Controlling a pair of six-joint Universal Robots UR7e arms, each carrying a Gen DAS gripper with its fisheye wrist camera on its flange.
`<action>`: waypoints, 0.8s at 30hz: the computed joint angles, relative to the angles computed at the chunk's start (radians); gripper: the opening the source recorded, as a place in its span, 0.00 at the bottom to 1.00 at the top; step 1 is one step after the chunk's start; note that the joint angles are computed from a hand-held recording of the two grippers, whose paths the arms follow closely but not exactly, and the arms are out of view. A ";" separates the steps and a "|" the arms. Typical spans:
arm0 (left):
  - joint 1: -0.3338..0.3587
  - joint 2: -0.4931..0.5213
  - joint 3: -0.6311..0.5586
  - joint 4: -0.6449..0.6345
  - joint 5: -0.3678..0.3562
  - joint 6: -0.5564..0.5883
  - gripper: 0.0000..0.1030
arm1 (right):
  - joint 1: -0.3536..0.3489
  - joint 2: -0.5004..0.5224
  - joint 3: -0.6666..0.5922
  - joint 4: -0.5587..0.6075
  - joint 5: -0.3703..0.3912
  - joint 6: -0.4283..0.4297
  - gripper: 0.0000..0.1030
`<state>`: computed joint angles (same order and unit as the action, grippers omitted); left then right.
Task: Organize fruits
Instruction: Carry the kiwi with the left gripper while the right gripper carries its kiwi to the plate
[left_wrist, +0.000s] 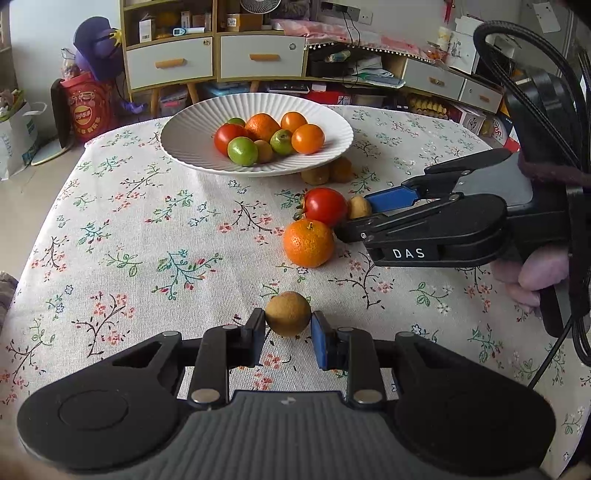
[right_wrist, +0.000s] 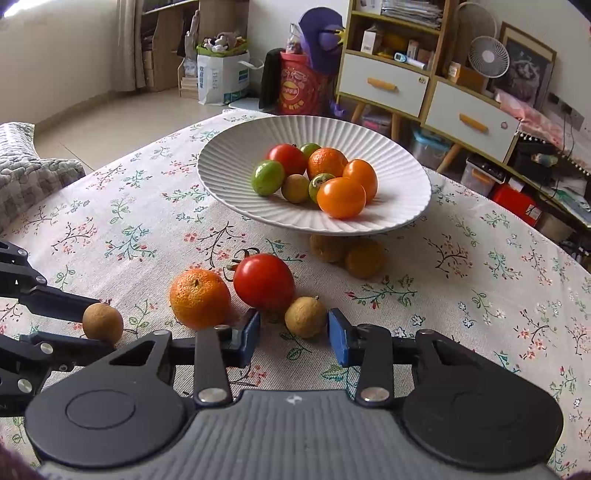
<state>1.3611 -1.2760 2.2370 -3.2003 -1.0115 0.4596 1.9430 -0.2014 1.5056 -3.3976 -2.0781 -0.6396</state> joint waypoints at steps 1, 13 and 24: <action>0.000 0.000 0.000 0.000 0.000 0.000 0.19 | 0.000 0.000 -0.001 0.000 0.000 0.001 0.29; -0.005 0.002 -0.005 -0.007 0.012 -0.006 0.19 | -0.005 -0.027 0.017 0.021 0.028 0.028 0.22; -0.011 0.018 -0.041 -0.044 0.014 -0.010 0.19 | 0.003 -0.068 0.042 0.004 0.092 0.071 0.22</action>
